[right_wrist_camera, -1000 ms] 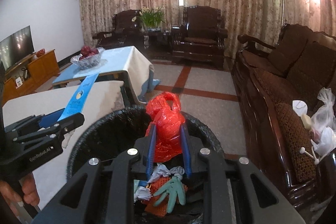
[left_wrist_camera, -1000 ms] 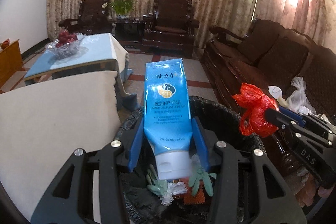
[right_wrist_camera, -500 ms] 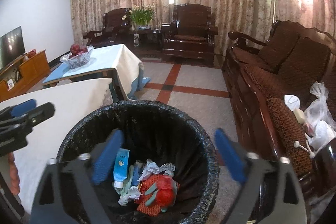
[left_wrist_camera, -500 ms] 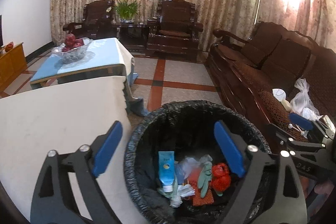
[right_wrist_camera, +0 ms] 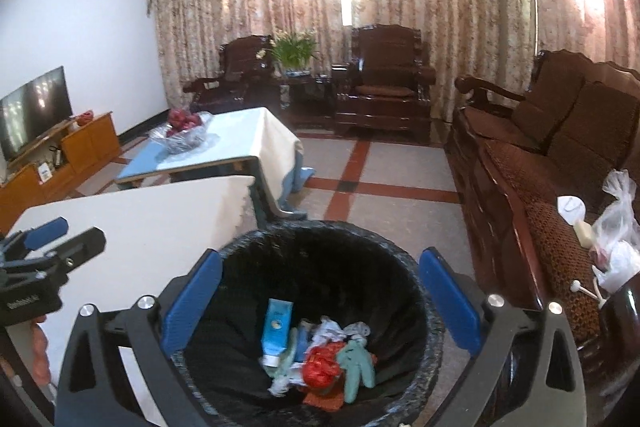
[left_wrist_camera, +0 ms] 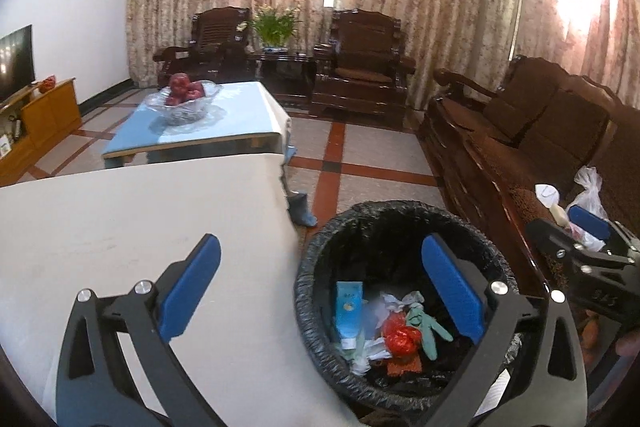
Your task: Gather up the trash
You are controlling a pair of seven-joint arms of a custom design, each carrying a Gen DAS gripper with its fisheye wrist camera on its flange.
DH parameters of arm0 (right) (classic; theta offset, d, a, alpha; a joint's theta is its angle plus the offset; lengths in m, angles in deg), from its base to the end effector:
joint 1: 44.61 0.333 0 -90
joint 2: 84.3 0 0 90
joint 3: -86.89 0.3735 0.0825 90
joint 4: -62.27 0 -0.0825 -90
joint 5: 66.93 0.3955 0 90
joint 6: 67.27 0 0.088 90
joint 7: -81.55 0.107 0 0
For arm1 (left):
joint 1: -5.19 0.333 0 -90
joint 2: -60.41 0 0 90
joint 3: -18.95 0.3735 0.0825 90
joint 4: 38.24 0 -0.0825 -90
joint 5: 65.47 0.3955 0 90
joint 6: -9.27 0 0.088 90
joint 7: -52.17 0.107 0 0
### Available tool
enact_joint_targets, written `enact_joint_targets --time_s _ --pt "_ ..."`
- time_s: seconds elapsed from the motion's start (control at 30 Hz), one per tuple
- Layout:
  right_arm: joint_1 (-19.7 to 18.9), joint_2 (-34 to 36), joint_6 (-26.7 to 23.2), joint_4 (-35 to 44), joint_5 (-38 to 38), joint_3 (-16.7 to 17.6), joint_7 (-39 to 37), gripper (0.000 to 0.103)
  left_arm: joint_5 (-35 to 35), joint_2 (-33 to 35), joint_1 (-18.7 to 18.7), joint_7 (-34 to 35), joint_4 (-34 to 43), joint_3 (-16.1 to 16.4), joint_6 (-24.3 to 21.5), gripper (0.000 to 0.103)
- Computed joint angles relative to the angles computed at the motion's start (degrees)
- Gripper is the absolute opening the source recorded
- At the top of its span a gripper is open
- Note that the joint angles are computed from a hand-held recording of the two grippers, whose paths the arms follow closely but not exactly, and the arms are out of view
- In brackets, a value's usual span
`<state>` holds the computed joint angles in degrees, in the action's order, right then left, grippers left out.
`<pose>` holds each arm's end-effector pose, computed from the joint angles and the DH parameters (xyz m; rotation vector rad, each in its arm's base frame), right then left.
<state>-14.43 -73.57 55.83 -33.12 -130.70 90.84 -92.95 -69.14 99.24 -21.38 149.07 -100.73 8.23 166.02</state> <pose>0.5822 0.3444 0.5995 -1.1265 2.0450 -1.0829 0.7059 -0.4533 0.5923 -1.1397 2.2220 -1.2456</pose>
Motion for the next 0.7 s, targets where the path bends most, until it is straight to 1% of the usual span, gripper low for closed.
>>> enact_joint_targets --time_s 0.17,0.27,0.33,0.43,0.6,0.7 --pt "0.47 0.16 0.59 2.57 2.42 0.65 -2.34 0.097 0.13 -4.12 0.88 -1.21 -4.95 0.66 1.21 0.098" --pt "1.27 0.66 -0.23 4.42 3.43 0.82 -4.11 0.097 1.10 -6.09 0.98 -1.91 -7.14 1.37 1.85 0.098" --pt "2.13 1.12 -1.71 5.82 3.34 0.87 -5.56 0.097 1.73 -7.75 1.17 -2.46 -9.21 1.74 2.67 0.098" --pt "3.64 1.76 -3.63 7.85 2.44 0.85 -6.85 0.097 1.99 -10.46 1.99 -2.35 -12.84 1.42 4.42 0.098" --pt "5.14 1.79 -3.86 8.87 1.06 0.76 -6.39 0.097 3.50 -14.13 2.05 -3.25 -17.48 2.09 6.85 0.098" --pt "5.77 2.21 -4.01 9.77 0.73 0.80 -6.95 0.097 3.43 -15.78 2.73 -3.07 -19.63 1.53 7.72 0.098"
